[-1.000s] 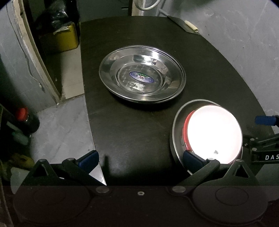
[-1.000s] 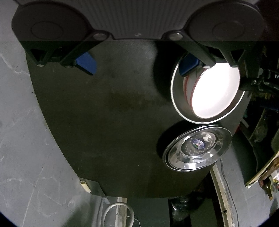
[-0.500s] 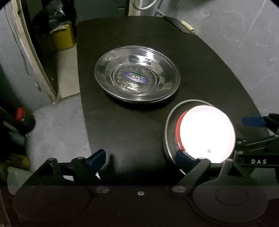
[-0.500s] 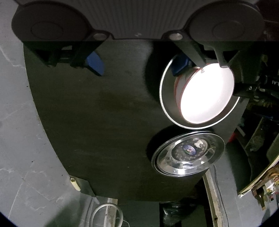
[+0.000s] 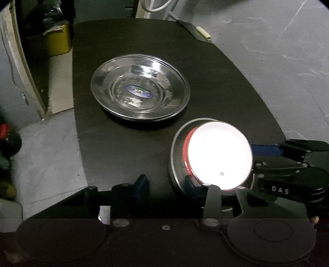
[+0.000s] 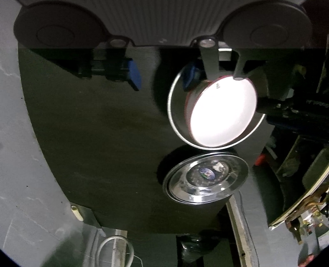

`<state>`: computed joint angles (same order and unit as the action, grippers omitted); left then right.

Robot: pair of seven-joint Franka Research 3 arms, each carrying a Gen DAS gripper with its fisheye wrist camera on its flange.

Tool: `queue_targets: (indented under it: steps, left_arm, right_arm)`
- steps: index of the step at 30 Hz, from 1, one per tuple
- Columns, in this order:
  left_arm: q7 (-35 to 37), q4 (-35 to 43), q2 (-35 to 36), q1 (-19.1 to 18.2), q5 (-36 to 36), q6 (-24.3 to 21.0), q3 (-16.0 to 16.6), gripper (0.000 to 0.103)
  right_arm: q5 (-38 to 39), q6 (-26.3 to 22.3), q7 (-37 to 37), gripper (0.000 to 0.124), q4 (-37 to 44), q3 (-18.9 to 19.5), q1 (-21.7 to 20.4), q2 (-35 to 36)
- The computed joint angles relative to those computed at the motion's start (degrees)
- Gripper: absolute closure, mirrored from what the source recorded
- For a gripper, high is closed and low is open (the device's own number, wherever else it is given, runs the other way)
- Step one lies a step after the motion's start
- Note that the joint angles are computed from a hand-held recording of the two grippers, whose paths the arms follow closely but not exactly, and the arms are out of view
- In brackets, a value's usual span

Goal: Organize plates and bowls
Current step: 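Lift the saucepan with the left gripper and carry it over the steel plate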

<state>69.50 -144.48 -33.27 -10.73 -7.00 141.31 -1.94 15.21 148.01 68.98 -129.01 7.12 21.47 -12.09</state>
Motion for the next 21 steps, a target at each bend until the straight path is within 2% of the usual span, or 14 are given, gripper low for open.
queue_targets:
  steps: [9,21]
  left_arm:
    - [1.20,0.04,0.30,-0.72,-1.55,0.49,0.51,0.065]
    - [2.34,0.36,0.84,-1.00,-2.29,0.83,0.54,0.068]
  right_arm:
    - [2.18,-0.19,-2.43,0.098,-0.04,-0.44,0.57,-0.10]
    - [2.35,-0.73,-1.64,0.098,0.19,-0.22,0.20,0.02]
